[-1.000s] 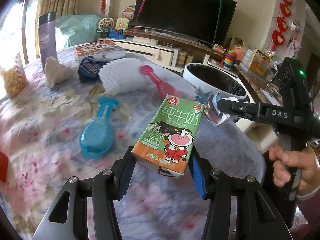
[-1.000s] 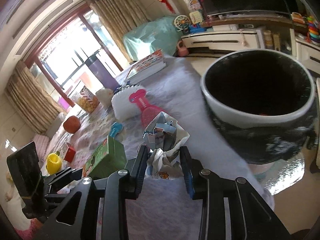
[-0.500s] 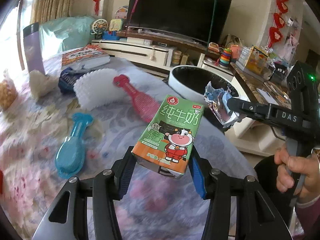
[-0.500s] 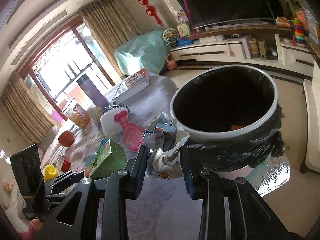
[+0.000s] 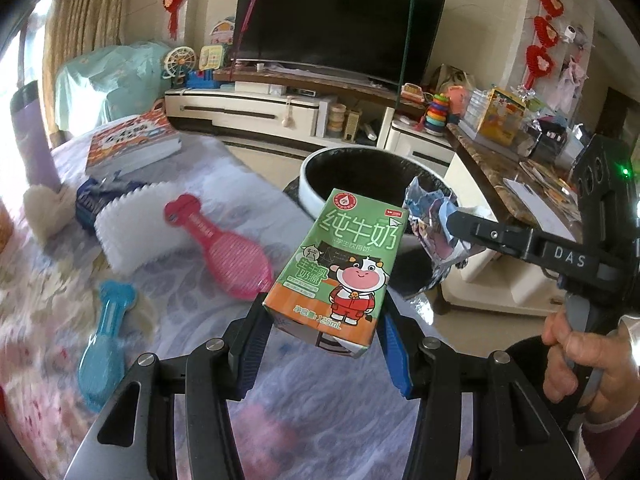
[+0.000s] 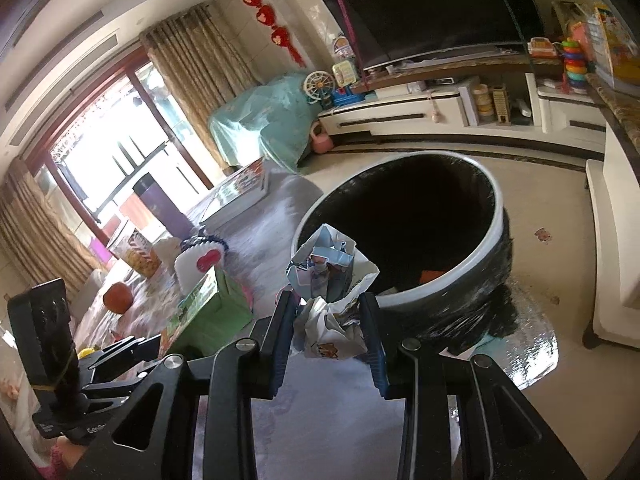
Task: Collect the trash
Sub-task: 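Carry the milk carton and crumpled paper over the trash bin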
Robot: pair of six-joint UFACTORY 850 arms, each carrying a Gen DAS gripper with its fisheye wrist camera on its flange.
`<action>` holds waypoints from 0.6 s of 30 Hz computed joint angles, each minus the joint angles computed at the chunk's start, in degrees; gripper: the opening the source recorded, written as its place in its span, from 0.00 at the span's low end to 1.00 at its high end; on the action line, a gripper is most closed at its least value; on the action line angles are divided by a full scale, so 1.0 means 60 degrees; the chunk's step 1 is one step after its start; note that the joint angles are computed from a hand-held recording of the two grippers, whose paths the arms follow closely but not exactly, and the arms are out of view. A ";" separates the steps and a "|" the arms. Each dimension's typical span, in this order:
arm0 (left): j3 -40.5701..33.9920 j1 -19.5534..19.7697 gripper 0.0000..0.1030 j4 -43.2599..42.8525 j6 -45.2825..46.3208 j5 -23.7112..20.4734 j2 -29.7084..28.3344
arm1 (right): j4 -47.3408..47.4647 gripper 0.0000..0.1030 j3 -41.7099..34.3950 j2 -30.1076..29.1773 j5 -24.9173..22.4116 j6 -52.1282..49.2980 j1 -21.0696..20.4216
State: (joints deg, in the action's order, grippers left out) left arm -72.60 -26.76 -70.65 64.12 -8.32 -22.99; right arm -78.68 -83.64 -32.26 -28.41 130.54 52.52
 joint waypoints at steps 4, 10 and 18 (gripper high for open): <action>-0.0350 -0.0044 0.48 0.0846 -0.0838 -0.0032 -0.0230 | 0.0017 0.33 0.0140 0.0125 -0.0089 -0.0046 -0.0113; -0.1139 -0.0180 0.48 0.3417 -0.3363 -0.0116 -0.0752 | 0.0087 0.33 0.0277 0.0256 -0.0198 -0.0133 -0.0275; -0.2242 -0.0372 0.48 0.6718 -0.6582 -0.0402 -0.1455 | 0.0248 0.33 0.0392 0.0358 -0.0166 -0.0344 -0.0546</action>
State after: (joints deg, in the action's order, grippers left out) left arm -86.05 -28.99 -30.34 24.62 -10.73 -31.72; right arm -77.19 -81.29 -30.11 -29.40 128.48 49.24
